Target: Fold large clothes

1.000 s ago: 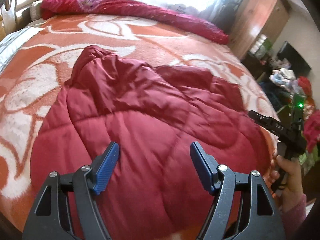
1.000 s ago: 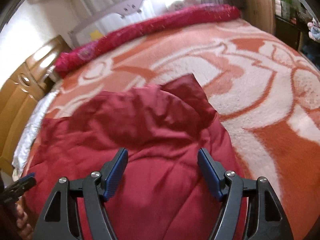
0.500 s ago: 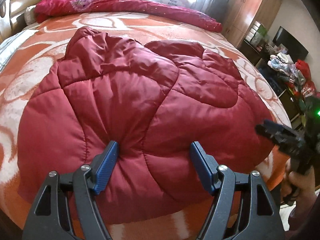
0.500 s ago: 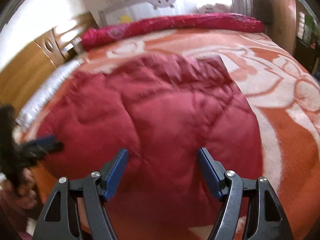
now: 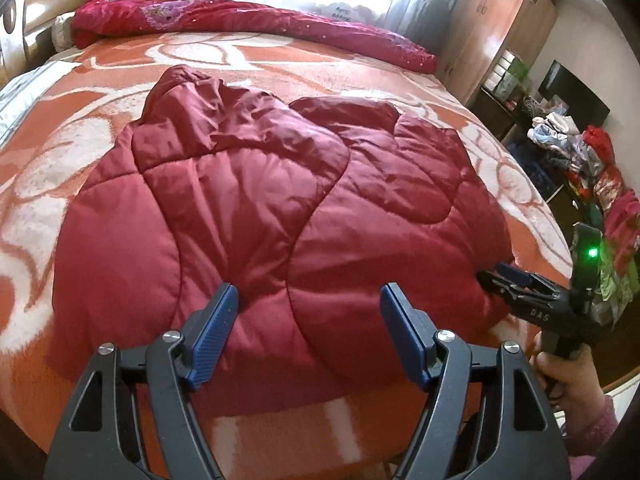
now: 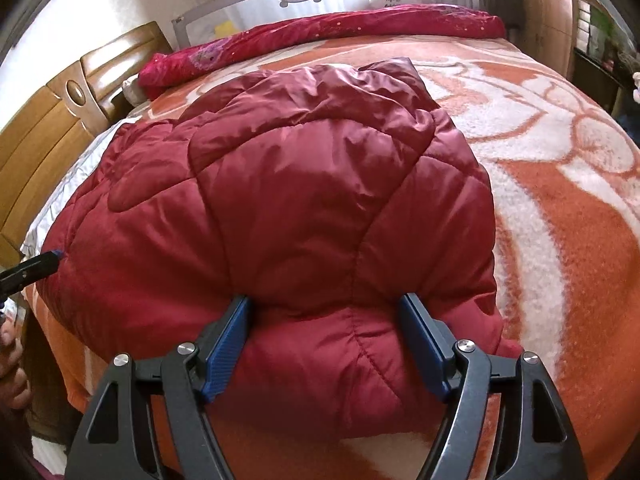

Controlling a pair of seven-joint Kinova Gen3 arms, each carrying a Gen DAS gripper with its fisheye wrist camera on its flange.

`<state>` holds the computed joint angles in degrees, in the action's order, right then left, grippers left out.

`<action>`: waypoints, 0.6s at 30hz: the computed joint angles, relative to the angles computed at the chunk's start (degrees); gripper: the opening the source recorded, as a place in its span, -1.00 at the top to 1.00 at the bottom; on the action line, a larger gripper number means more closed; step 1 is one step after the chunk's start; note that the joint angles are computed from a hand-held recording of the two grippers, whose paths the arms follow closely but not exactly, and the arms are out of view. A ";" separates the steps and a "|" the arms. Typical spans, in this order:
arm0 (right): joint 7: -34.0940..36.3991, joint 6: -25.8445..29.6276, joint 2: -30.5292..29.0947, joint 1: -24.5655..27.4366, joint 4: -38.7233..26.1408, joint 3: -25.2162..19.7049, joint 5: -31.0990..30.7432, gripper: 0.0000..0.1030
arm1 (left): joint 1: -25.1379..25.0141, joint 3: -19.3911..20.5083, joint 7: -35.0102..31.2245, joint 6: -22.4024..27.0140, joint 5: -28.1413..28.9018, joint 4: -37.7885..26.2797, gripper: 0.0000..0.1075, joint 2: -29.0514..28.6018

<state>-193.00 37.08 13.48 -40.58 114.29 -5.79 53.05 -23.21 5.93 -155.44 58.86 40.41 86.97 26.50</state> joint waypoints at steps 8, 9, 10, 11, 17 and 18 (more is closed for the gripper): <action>-3.37 1.44 0.53 -1.27 0.38 -0.12 2.69 -0.45 | 4.72 -0.21 3.55 -9.56 -4.56 3.47 -0.48 -0.78; -3.28 1.53 0.46 -1.18 0.35 -0.24 2.54 -0.45 | 4.85 -0.10 4.15 -9.62 -4.99 3.23 -0.49 -0.68; -2.82 1.87 0.23 -1.05 0.14 -0.44 1.96 -0.45 | 4.86 0.05 4.49 -9.66 -5.34 3.09 -0.49 -0.65; -2.30 2.37 0.02 -1.00 -0.16 -0.66 1.38 -0.45 | 4.83 0.19 4.75 -9.64 -5.63 2.90 -0.49 -0.59; 0.75 5.24 -2.62 -1.29 -2.63 -2.03 -0.06 -0.47 | 4.29 0.75 5.31 -9.14 -6.18 2.82 -0.49 -0.78; 1.09 5.25 -2.83 -1.12 -2.95 -2.26 0.18 -0.47 | 4.34 0.78 5.38 -9.27 -6.22 3.00 -0.49 -0.93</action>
